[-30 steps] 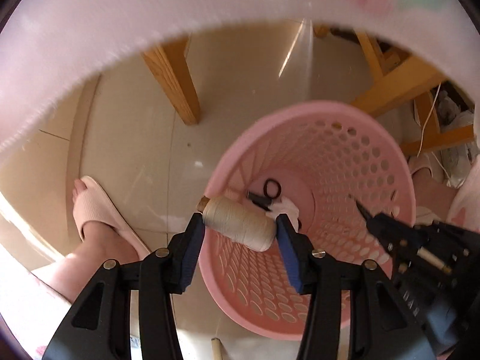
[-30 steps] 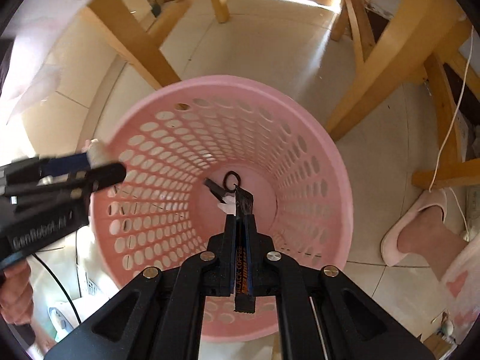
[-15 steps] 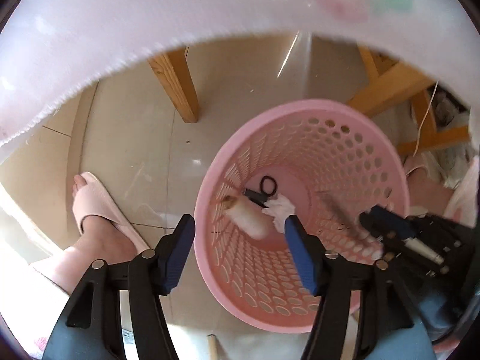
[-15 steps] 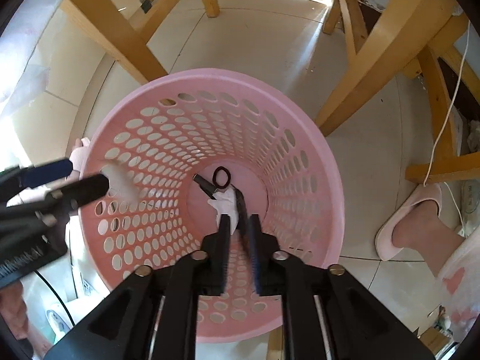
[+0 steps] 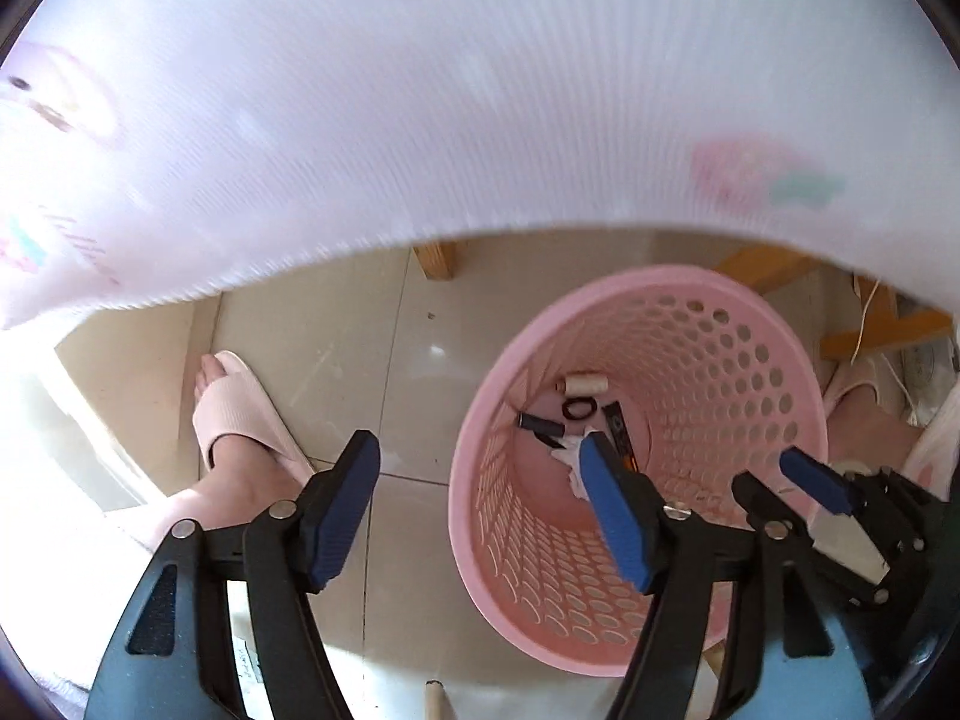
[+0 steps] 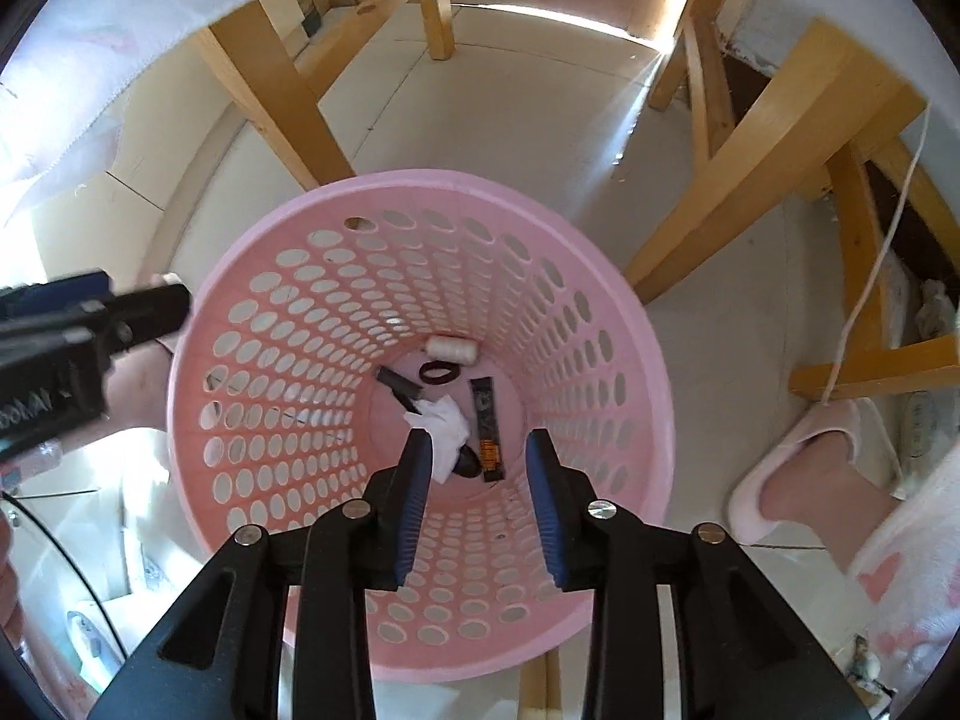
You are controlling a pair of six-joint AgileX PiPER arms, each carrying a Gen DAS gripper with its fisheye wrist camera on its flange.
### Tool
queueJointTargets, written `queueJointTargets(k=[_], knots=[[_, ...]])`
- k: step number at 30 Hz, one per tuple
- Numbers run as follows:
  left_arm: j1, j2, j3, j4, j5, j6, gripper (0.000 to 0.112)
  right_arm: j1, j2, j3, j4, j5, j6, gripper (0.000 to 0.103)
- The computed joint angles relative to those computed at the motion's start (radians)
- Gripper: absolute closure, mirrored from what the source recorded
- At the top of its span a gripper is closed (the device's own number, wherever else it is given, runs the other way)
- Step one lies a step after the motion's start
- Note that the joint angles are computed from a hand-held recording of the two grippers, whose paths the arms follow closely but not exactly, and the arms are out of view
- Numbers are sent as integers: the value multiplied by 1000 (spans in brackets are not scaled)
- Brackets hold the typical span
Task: Collect trash
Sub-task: 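Open both tools to drop the spool and coffee stick in, then raise both open tools back toward the chair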
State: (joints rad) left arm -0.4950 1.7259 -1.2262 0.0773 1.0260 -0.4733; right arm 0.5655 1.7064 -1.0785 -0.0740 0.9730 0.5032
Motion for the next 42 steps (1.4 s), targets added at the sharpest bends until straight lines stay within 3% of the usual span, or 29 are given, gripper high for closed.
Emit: queueJointTargets(k=[4, 10, 14, 23, 26, 28, 33, 37, 40, 42], knots=[[25, -30, -14, -22, 9, 16, 41, 20, -25, -5, 0, 13, 5, 68], [-37, -110, -63, 139, 43, -75, 31, 95, -112, -38, -116, 17, 78, 68], [-46, -180, -74, 189, 40, -114, 27, 129, -178, -44, -201, 13, 164, 53], [-76, -269, -98, 330, 16, -183, 18, 155, -331, -80, -286, 13, 186, 44], [-39, -295, -104, 294, -5, -183, 10, 64, -413, -45, -117, -104, 60, 30], [-6, -300, -111, 246, -16, -172, 10, 34, -447, -25, -79, -146, 28, 30], [-25, -352, -104, 322, -73, -195, 10, 127, -487, -46, -372, -145, 207, 30], [-17, -313, -152, 323, -80, -133, 10, 74, -476, -99, -294, -170, 24, 23], [7, -282, -160, 302, -90, -127, 10, 59, -458, -117, -383, -140, 118, 22], [29, -270, -165, 235, -101, -84, 10, 0, -448, -128, -330, -137, 82, 22]])
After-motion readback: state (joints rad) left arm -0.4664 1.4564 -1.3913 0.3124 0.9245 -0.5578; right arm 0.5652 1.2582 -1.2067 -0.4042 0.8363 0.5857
